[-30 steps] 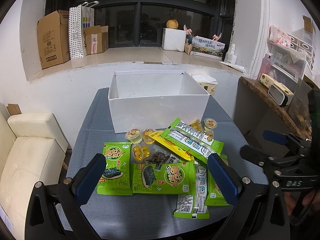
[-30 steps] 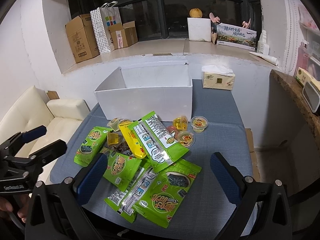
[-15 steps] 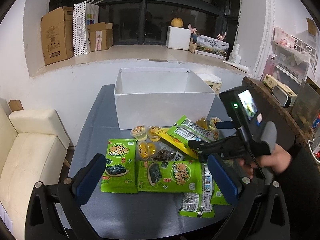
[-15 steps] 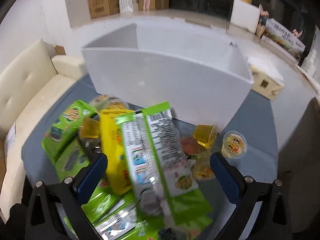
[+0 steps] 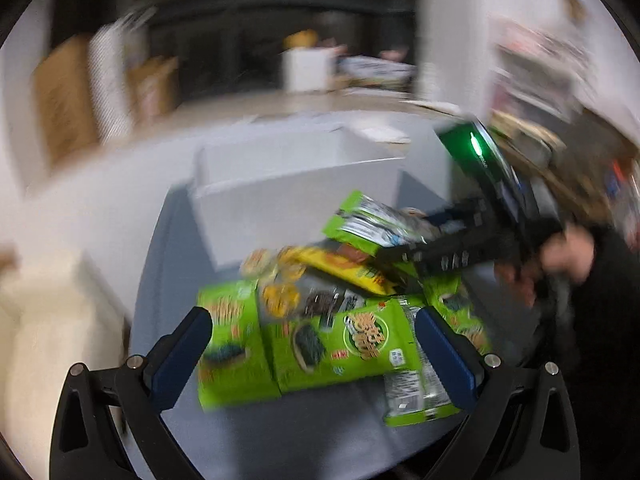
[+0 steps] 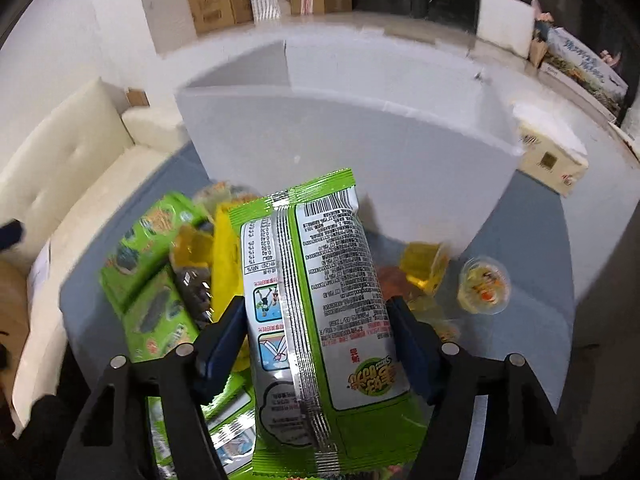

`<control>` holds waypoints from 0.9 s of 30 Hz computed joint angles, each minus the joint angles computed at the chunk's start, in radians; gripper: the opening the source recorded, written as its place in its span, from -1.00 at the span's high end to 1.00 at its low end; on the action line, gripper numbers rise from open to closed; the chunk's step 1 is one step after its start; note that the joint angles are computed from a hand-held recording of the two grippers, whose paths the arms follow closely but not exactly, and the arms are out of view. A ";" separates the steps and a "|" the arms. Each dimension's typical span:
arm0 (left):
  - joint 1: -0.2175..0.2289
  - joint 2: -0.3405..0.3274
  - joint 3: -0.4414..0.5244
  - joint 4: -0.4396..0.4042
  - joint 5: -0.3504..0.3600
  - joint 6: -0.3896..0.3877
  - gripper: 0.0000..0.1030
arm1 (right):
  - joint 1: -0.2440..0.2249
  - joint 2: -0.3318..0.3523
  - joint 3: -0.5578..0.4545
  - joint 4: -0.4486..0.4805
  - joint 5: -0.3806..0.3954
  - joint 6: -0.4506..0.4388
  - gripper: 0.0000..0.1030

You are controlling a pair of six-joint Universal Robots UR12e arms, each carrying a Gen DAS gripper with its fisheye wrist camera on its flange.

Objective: Organize snacks
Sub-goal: 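Grasp the green-and-white stick pack with the right gripper, then carry the stick pack into the box while the left gripper carries a seaweed packet in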

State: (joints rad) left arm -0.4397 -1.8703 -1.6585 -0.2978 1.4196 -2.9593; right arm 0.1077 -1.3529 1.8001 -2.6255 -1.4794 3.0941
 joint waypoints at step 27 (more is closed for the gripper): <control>-0.019 -0.195 0.299 -0.639 -0.153 0.808 -1.00 | -0.106 -0.296 0.312 -0.265 0.151 0.238 -0.44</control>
